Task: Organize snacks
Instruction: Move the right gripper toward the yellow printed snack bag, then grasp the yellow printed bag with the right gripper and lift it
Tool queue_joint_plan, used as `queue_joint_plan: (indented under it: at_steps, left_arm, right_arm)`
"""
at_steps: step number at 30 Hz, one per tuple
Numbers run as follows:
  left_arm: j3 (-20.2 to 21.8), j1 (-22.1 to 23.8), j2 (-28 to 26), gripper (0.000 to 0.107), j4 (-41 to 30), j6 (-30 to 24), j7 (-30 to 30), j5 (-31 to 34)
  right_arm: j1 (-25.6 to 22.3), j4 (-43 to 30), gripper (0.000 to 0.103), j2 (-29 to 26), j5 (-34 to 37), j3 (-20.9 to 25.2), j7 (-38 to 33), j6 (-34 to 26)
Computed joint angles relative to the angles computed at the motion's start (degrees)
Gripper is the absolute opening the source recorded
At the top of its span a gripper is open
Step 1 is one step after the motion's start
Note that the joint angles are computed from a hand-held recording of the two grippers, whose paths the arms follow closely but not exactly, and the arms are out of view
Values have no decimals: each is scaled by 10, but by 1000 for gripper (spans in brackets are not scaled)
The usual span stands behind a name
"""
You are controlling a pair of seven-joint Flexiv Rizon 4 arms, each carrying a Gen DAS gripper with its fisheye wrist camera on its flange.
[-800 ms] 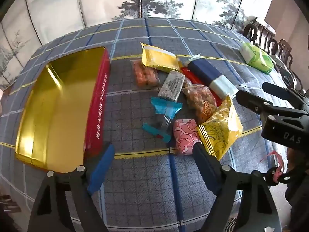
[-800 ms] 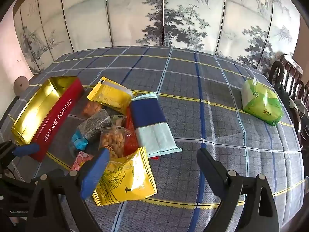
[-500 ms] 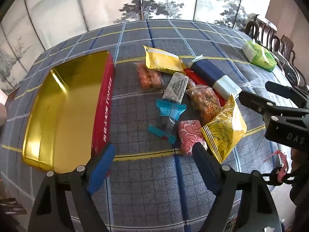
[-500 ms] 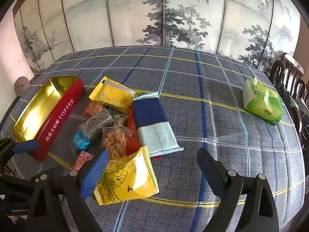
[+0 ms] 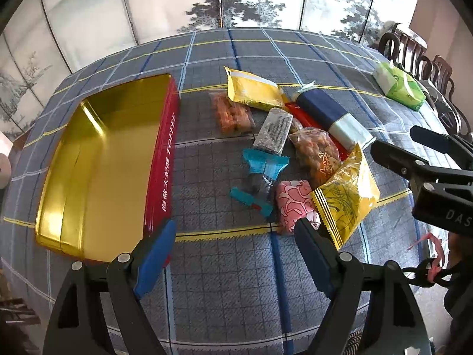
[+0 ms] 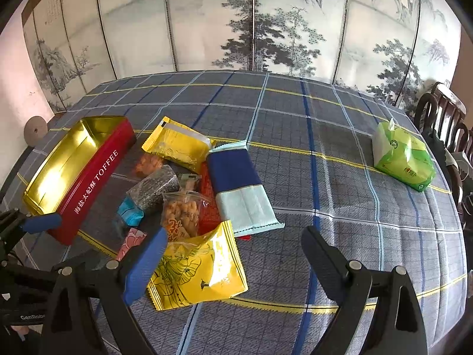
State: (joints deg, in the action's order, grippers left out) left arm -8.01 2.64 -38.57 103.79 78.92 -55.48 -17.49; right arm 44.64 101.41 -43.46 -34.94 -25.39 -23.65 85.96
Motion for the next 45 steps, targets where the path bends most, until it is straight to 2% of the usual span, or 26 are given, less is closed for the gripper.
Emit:
queue_joint_plan:
  at_steps: [5, 10, 12, 15, 21, 23, 27, 29, 30, 33, 38, 43, 45]
  left_arm:
    - [0, 2, 3, 79, 4, 3, -1, 1]
    - [2, 2, 6, 79, 8, 7, -4, 2]
    - [2, 2, 6, 79, 8, 7, -4, 2]
    - [3, 1, 6, 79, 9, 7, -6, 3]
    - [4, 1, 8, 79, 10, 2, -8, 4]
    - [8, -1, 7, 79, 8, -1, -10, 5]
    - [8, -1, 7, 79, 8, -3, -10, 6]
    - [7, 0, 7, 79, 8, -3, -10, 5]
    - [8, -1, 7, 79, 8, -3, -11, 5]
    - [7, 0, 7, 80, 9, 2, -9, 6]
    - [4, 7, 5, 80, 12, 11, -3, 8]
    - [-21, 31, 10, 80, 28, 20, 22, -1]
    - [-26, 35, 12, 80, 33, 26, 29, -4]
  right_arm:
    - [-2, 0, 94, 2, -2, 5, -3, -6]
    - [10, 5, 94, 0, -9, -12, 9, 2]
    - [-6, 0, 94, 5, -3, 12, -2, -7]
    - [-14, 0, 94, 6, 0, 24, -3, -2]
    - [-12, 4, 94, 6, 16, 26, -6, 15]
    - [-10, 3, 94, 7, 15, 27, -14, -2]
    - [-32, -4, 94, 14, 11, 61, -29, -38]
    - [-57, -12, 94, 19, 14, 97, -42, -62]
    - [-57, -11, 94, 20, 8, 96, -38, -62]
    - [-34, 3, 94, 11, -21, 54, 0, -20]
    - [-59, 0, 94, 16, -14, 96, -22, -46]
    - [-68, 1, 94, 6, -10, 111, -32, -22]
    - [-81, -7, 94, 2, -2, 133, -54, -29]
